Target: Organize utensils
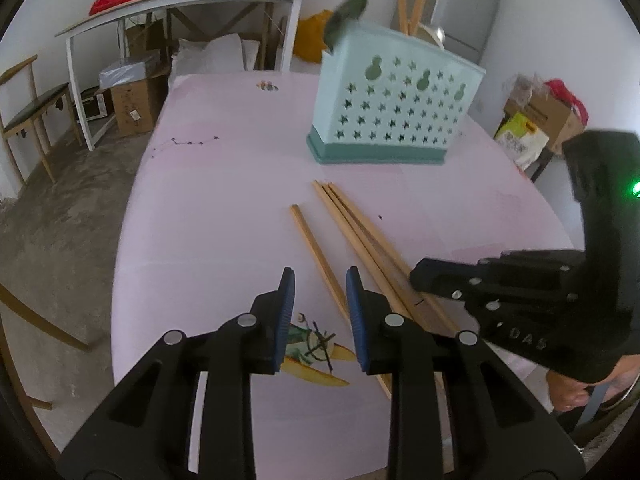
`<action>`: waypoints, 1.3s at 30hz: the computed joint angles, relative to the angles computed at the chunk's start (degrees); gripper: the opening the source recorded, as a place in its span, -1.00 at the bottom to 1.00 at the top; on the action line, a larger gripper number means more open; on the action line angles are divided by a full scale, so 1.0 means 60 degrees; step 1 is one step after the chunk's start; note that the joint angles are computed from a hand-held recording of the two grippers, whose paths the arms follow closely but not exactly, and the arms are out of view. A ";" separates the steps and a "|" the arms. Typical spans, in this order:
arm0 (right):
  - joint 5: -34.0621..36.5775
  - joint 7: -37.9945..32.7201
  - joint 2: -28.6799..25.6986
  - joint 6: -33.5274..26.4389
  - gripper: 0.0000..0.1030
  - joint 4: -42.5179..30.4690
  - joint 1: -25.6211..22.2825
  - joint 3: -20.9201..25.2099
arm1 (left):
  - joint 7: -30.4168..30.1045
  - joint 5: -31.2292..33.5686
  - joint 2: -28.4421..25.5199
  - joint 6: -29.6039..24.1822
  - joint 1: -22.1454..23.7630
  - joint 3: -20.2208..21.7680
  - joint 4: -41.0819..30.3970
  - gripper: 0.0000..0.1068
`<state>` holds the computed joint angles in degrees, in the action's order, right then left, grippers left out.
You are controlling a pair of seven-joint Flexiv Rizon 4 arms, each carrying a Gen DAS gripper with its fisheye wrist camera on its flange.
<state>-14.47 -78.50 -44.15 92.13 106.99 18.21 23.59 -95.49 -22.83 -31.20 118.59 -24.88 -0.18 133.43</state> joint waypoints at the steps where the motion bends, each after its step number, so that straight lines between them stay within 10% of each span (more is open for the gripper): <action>1: 0.0044 0.0057 0.0056 0.0045 -0.90 0.0058 0.0051 -0.0119 | 0.0145 -0.0159 -0.0034 -0.0182 -0.0175 0.0116 -0.0095 -0.54; 20: -0.0060 0.0412 0.0148 0.0532 -0.90 0.0562 -0.0369 -0.0085 | 0.1719 -0.4043 -0.1386 -0.2292 -0.5138 0.4426 -0.1427 -0.73; 26: -0.0102 0.0518 0.0219 0.0479 -0.90 0.0701 -0.0609 0.0073 | 0.1150 -0.3453 -0.0907 -0.2275 -0.4628 0.4035 -0.1068 -0.92; 34: 0.0036 0.0488 0.0635 0.0090 -0.90 0.1186 -0.1110 0.0276 | 0.0232 -0.1750 0.0391 -0.1895 -0.2087 0.1677 0.0047 -0.91; 39: 0.0056 0.0088 0.0612 0.0074 -0.87 0.1122 -0.1423 0.0614 | 0.0127 -0.1706 0.0330 -0.1768 -0.2311 0.1921 0.0020 -0.65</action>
